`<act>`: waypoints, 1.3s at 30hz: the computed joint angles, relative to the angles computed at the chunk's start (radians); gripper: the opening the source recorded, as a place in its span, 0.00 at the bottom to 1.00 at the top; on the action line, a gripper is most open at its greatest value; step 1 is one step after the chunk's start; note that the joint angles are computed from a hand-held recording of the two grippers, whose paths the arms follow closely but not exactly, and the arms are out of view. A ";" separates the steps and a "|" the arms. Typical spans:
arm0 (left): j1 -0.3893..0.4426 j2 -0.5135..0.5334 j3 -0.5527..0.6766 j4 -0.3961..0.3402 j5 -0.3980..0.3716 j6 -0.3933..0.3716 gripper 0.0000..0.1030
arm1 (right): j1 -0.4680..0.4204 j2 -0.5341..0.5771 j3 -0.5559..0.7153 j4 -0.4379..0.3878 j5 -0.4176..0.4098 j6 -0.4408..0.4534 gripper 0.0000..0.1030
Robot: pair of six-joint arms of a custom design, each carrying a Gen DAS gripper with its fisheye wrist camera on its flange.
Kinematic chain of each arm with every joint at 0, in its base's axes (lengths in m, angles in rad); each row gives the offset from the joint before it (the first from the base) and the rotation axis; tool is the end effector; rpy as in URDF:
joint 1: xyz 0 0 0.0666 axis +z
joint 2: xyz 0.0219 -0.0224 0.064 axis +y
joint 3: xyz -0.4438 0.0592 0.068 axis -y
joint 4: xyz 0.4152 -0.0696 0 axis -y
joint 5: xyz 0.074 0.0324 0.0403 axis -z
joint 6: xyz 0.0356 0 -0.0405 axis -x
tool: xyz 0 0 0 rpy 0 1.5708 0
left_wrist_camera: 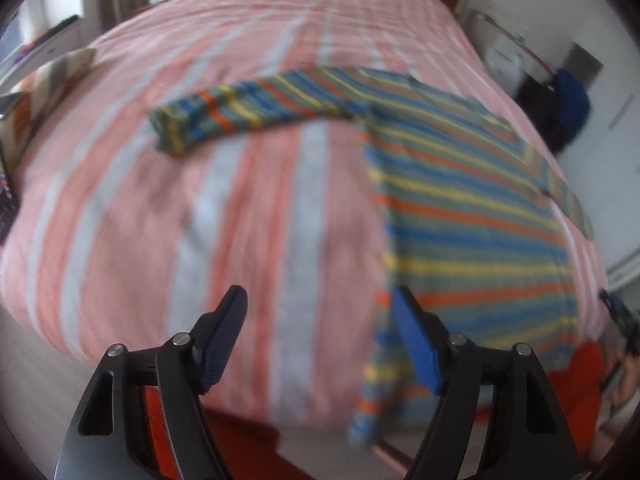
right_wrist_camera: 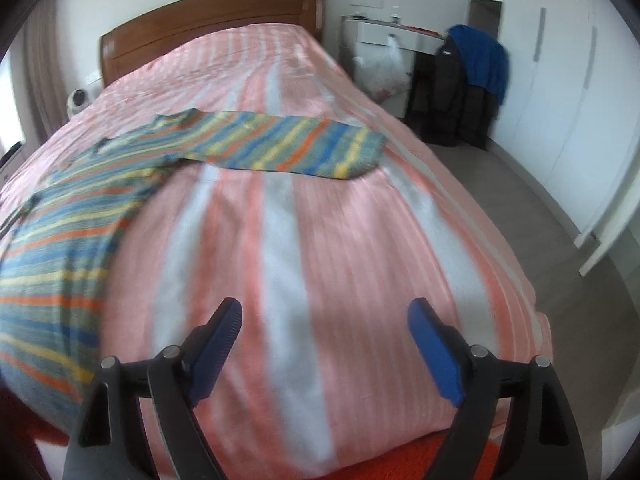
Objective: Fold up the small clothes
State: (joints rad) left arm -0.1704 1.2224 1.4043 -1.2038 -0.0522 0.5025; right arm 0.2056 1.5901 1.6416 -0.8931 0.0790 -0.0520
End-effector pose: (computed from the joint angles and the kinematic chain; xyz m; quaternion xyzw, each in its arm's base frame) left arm 0.3941 -0.0663 0.5525 -0.1660 0.9478 -0.0657 0.2640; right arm 0.5742 0.1165 0.5126 -0.0576 0.9319 0.0092 0.3581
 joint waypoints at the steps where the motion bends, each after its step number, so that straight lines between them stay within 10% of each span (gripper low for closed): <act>1: -0.021 -0.016 -0.019 0.005 0.031 0.021 0.75 | 0.005 0.001 0.012 -0.022 -0.028 0.013 0.82; 6: -0.116 -0.050 -0.092 0.002 0.149 0.101 0.78 | 0.026 0.008 0.069 -0.185 -0.266 0.074 0.82; 12: -0.220 0.021 -0.069 -0.069 0.054 0.070 0.77 | 0.064 0.023 0.048 -0.365 -0.474 0.124 0.81; 17: -0.231 0.079 -0.060 -0.115 -0.027 0.094 0.66 | 0.104 0.048 0.021 -0.357 -0.445 0.135 0.69; 20: -0.199 0.088 -0.074 -0.100 0.046 0.128 0.04 | 0.120 0.076 0.036 -0.349 -0.449 0.133 0.41; 21: -0.186 0.080 -0.083 -0.082 0.075 0.148 0.03 | 0.125 0.080 0.044 -0.344 -0.426 0.128 0.06; 29: -0.223 0.040 -0.064 -0.136 0.062 0.088 0.02 | 0.120 0.038 0.098 -0.460 -0.404 0.193 0.04; 39: -0.219 0.169 -0.023 -0.149 0.047 0.103 0.04 | 0.142 0.127 0.084 -0.416 -0.355 0.099 0.04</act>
